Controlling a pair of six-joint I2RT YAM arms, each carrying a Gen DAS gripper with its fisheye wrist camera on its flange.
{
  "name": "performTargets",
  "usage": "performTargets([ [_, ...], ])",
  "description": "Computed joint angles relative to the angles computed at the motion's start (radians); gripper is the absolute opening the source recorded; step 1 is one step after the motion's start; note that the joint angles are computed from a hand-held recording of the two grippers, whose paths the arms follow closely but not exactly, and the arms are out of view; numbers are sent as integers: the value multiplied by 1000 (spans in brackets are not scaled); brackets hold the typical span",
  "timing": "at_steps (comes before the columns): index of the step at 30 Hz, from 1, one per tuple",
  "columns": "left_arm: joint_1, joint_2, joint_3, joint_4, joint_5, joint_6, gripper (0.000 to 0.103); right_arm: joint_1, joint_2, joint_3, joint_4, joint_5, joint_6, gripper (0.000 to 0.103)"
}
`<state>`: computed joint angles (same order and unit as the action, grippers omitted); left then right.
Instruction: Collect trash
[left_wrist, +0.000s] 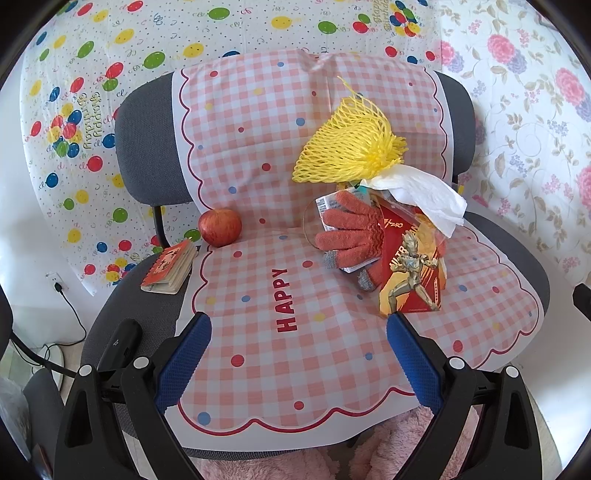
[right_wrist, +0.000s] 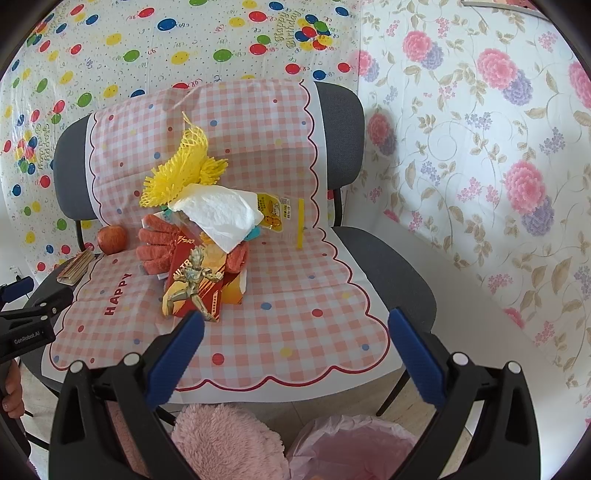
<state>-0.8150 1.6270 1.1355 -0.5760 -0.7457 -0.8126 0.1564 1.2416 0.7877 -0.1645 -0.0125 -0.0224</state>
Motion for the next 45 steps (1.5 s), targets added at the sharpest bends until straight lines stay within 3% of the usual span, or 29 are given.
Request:
performTargets([
  [5, 1, -10, -23, 3, 3, -5, 95, 10, 21, 12, -22, 6, 1, 97],
  [10, 19, 34, 8, 0, 24, -7, 94, 11, 77, 72, -95, -97, 51, 97],
  [16, 68, 63, 1, 37, 99, 32, 94, 52, 156, 89, 1, -109, 22, 97],
  [19, 84, 90, 12, 41, 84, 43, 94, 55, 194, 104, 71, -168, 28, 97],
  [23, 113, 93, -5, 119, 84, 113, 94, 95, 263, 173, 68, -126, 5, 97],
  [31, 198, 146, 120, 133, 136, 245, 94, 107, 346, 255, 125, -66, -45, 97],
  [36, 230, 177, 196, 133, 157, 287, 94, 94, 433, 317, 190, -106, -75, 97],
  [39, 246, 188, 197, 153, 151, 280, 94, 90, 521, 402, 168, -151, -93, 82],
  [45, 274, 208, 161, 180, 206, 242, 94, 82, 719, 631, 94, -224, -118, 72],
])
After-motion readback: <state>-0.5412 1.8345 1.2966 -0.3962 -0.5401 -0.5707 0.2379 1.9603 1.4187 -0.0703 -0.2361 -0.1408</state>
